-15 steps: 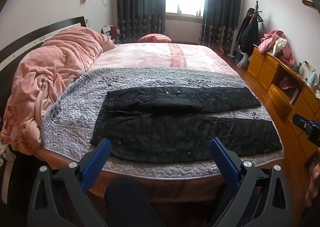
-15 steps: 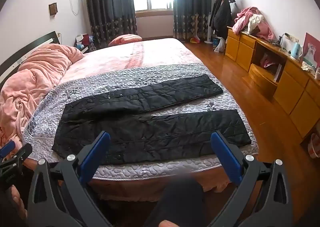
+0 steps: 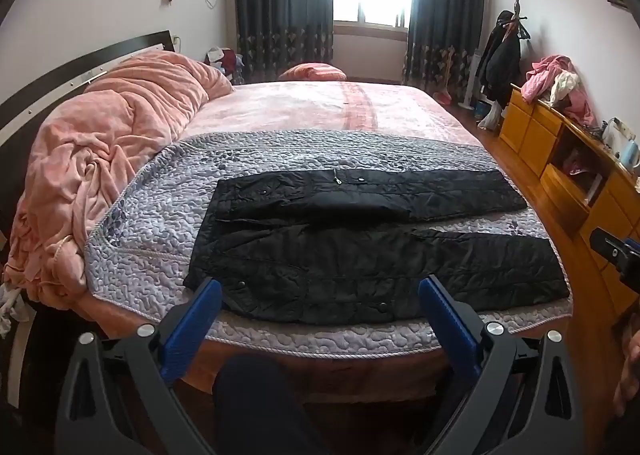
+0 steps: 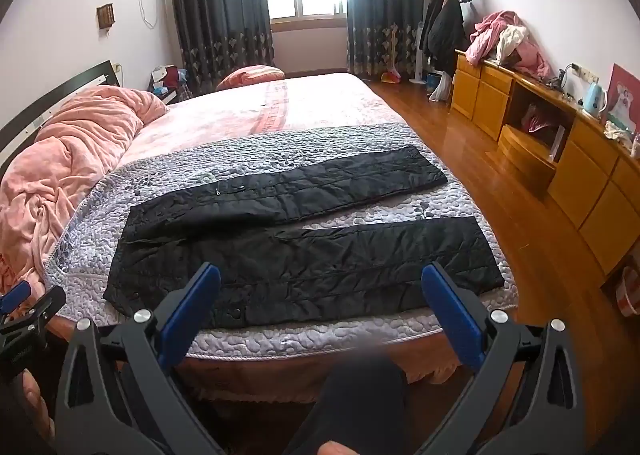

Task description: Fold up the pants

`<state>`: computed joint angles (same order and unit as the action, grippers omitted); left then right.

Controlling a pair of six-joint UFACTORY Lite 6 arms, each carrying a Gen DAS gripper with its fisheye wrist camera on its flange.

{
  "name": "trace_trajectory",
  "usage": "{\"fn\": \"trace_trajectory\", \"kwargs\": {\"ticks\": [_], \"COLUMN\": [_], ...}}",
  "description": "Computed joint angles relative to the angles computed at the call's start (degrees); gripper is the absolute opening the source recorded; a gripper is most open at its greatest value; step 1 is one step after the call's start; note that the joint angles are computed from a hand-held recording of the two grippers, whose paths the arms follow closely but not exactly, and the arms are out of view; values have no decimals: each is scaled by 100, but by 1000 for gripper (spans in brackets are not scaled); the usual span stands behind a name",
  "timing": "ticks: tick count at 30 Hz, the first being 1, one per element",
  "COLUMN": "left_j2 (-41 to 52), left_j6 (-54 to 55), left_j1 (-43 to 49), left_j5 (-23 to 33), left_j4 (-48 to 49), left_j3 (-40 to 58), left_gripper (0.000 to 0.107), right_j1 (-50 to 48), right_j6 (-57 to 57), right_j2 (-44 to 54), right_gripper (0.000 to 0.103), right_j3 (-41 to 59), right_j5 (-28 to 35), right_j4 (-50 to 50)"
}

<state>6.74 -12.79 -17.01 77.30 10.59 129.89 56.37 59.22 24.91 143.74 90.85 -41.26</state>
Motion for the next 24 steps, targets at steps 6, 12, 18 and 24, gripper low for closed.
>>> {"fn": "trace_trajectory", "kwargs": {"ticks": [6,12,18,24], "left_j2": [114,209,221,219], "left_j6": [-21,-23,-21,12], "left_j1": [-34,-45,-27,9], "left_j5": [114,209,210,207], "left_j4": [70,77,63,33], "left_j3": [222,403,425,427], "left_gripper": [99,99,99,99], "right_j1": [-101,-115,-115,-110], "right_j6": [31,-37,-58,-74], "right_j2": [-73,196,288,340], "right_gripper": [101,101,101,101], "right_j3": [-246,88,214,296], "right_j5": [-153,-99,-80,-45], "right_j4": [106,134,159,151]}}
